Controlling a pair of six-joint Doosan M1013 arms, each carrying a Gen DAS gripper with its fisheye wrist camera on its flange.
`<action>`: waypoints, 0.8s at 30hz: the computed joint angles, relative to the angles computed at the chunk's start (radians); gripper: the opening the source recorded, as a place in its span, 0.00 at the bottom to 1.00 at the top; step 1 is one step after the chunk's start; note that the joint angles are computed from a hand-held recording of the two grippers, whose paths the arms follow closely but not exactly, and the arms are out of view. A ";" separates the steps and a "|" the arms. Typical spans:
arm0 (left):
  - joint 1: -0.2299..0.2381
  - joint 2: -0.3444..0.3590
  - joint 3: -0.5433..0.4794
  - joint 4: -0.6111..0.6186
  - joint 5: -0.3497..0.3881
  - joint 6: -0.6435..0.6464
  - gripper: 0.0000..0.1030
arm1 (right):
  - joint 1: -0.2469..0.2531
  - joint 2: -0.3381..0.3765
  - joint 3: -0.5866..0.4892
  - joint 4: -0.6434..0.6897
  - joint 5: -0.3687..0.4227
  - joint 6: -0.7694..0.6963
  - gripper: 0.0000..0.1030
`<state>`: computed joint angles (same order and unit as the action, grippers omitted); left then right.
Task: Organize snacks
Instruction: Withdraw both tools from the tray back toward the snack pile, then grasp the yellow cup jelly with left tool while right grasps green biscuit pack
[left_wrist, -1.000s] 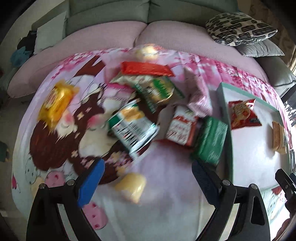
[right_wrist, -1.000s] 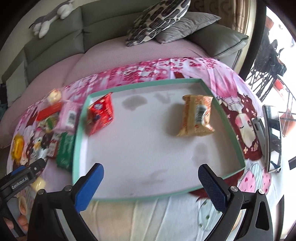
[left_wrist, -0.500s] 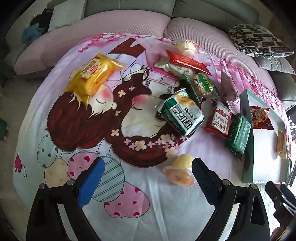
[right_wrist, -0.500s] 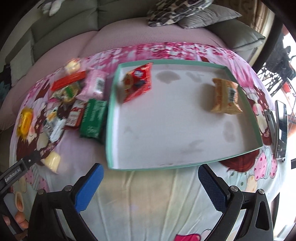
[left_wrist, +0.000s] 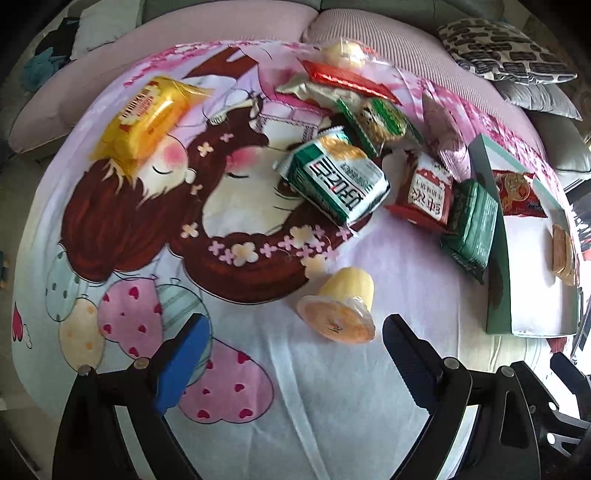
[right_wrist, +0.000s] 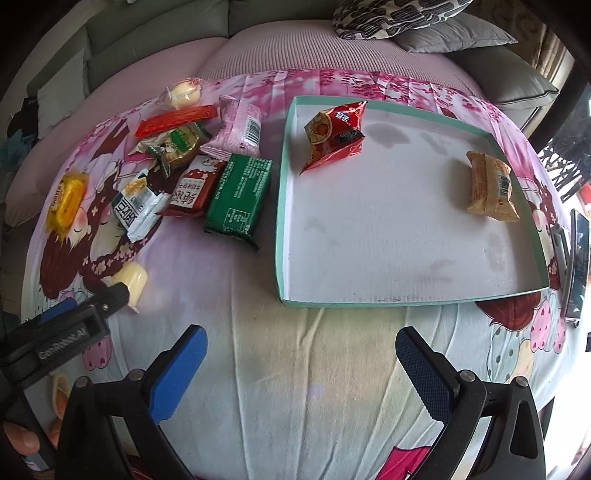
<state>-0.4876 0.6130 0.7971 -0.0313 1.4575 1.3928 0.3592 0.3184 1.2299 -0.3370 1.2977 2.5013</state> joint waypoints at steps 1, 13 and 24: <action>-0.002 0.003 -0.004 -0.004 0.009 0.006 0.85 | -0.001 0.001 0.000 -0.001 0.000 0.004 1.00; -0.028 0.009 -0.004 -0.029 0.011 0.043 0.52 | -0.015 -0.013 0.026 0.017 -0.035 0.020 1.00; -0.037 0.059 -0.090 -0.040 0.019 0.026 0.48 | -0.022 -0.023 0.042 0.026 -0.060 0.031 1.00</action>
